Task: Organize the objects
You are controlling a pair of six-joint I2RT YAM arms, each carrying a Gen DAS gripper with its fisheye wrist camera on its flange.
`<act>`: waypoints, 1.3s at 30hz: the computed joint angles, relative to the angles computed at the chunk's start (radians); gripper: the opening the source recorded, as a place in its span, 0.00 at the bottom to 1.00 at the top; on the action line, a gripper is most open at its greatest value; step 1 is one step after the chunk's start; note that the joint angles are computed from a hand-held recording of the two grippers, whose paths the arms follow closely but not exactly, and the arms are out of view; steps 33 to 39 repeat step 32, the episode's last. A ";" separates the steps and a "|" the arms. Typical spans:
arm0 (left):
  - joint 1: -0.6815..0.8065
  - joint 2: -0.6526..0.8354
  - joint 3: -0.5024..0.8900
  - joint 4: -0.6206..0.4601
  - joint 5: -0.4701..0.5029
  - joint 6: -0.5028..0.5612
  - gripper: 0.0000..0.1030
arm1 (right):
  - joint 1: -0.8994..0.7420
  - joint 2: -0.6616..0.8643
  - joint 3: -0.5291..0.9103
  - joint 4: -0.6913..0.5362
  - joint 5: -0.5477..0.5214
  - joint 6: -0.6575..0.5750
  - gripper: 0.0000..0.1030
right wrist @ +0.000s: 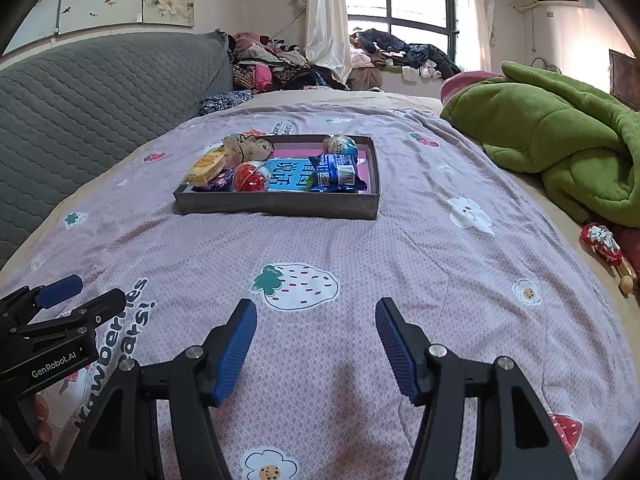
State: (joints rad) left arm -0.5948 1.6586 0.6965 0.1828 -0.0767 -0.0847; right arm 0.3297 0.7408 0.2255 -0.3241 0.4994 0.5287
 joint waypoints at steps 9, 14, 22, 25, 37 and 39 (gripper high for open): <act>-0.004 0.001 0.003 -0.003 -0.002 0.002 0.72 | -0.015 0.016 0.000 0.009 -0.013 -0.003 0.59; -0.003 0.003 0.004 -0.002 0.001 0.007 0.72 | -0.022 0.026 -0.005 0.021 -0.018 -0.008 0.59; -0.004 0.010 0.006 0.004 0.001 0.006 0.72 | -0.018 0.031 -0.007 0.028 -0.013 -0.007 0.59; -0.002 0.009 0.004 0.007 0.003 0.008 0.72 | -0.019 0.034 -0.007 0.029 -0.014 -0.006 0.59; -0.009 0.012 -0.003 0.026 -0.018 0.012 0.72 | -0.029 0.046 -0.010 0.038 -0.016 -0.012 0.59; -0.009 0.012 -0.003 0.026 -0.018 0.012 0.72 | -0.029 0.046 -0.010 0.038 -0.016 -0.012 0.59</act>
